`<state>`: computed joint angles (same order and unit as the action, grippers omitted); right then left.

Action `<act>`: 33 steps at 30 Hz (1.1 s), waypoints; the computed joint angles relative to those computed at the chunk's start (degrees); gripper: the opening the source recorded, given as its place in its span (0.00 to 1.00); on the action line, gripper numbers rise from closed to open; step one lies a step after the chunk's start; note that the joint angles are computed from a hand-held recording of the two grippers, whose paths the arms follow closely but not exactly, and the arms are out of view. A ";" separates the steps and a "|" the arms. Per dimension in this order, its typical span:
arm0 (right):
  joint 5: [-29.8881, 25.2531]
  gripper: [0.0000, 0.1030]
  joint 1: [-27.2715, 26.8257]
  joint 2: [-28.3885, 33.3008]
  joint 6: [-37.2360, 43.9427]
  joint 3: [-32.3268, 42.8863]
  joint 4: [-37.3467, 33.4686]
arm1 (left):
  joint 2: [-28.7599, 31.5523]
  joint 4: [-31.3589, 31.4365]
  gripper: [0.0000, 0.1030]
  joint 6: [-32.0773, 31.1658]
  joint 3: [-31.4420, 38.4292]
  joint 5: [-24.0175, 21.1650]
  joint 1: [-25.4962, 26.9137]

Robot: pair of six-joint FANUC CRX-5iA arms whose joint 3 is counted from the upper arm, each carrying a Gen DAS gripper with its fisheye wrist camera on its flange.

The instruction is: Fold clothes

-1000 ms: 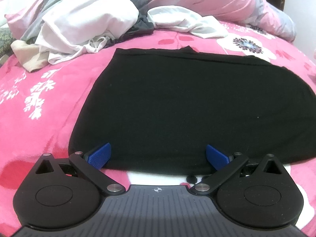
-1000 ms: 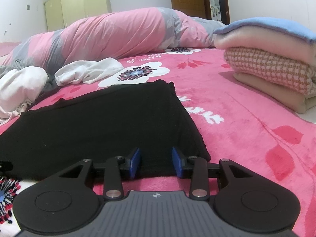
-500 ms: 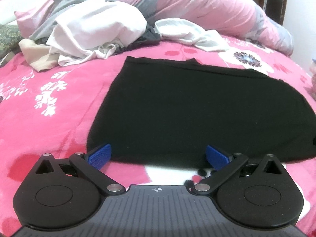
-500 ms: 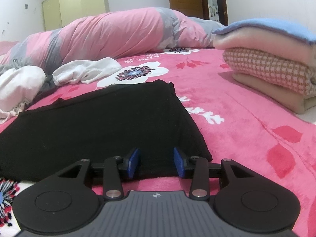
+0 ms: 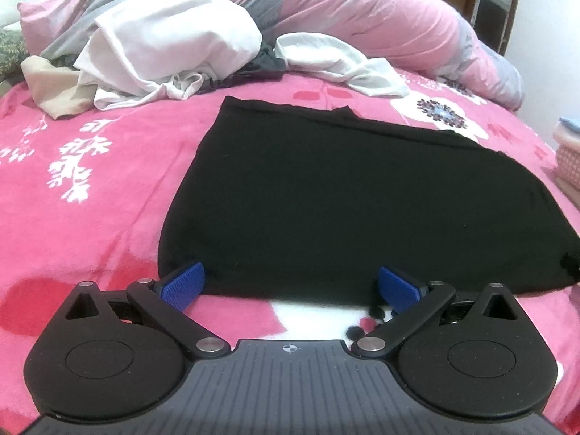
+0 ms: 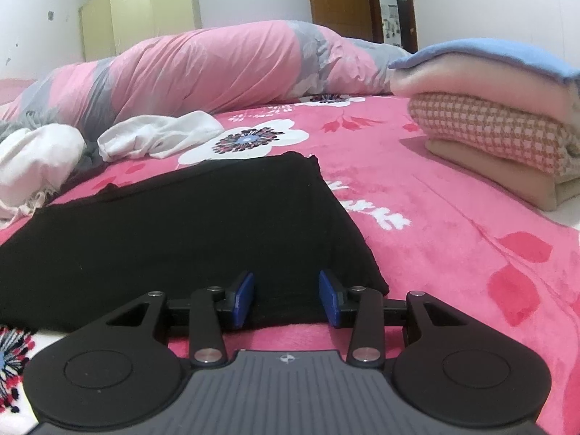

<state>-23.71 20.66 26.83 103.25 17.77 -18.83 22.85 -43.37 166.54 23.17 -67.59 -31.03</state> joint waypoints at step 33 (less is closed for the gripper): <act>-20.04 0.15 -4.78 11.23 -10.43 24.06 2.04 | 0.98 3.54 1.00 -3.24 1.45 -1.42 1.53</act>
